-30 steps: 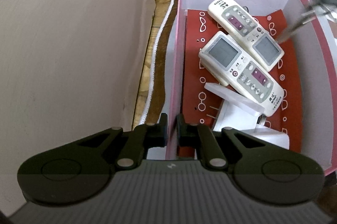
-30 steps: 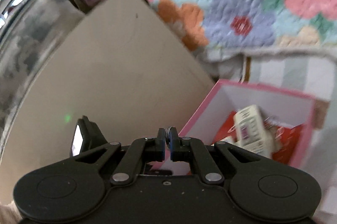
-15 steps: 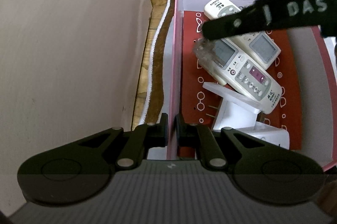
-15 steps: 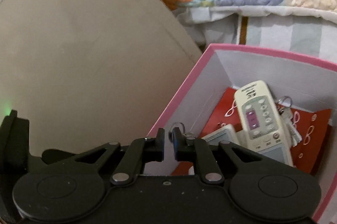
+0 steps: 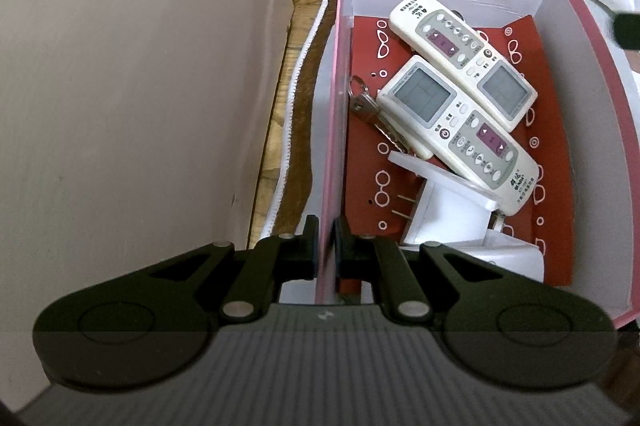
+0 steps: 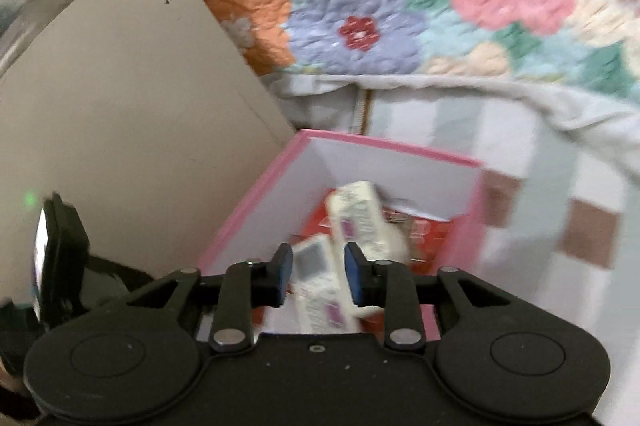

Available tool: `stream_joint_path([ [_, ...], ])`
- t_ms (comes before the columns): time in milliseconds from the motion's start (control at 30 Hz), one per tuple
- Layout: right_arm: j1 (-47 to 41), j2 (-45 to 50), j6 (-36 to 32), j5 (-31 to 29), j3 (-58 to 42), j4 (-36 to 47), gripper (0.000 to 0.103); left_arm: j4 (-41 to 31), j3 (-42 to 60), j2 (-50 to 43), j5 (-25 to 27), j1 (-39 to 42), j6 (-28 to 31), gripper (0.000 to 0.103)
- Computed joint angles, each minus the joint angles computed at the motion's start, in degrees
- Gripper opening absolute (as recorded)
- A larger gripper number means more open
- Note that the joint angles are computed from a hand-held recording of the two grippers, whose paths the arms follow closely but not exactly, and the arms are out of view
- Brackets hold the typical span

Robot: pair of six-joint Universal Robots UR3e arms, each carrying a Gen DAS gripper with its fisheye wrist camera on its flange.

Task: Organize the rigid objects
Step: 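Move the right gripper to the small white charger and grasp it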

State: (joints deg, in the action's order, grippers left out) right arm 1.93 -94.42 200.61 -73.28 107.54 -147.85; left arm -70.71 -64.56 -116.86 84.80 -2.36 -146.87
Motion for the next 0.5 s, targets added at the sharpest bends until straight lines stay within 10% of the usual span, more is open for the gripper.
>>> stream_joint_path([
  [133,-1.5,-7.9,-1.1,-5.6,4.5,6.4,0.058,0.8,-0.6,0.2,0.4,-0.3,-0.3,0.008],
  [500,-5.3,-9.8,3.3,-15.6,20.9,2.1,0.06,-0.1,0.8,-0.5,1.8,-1.1,-0.6,0.008],
])
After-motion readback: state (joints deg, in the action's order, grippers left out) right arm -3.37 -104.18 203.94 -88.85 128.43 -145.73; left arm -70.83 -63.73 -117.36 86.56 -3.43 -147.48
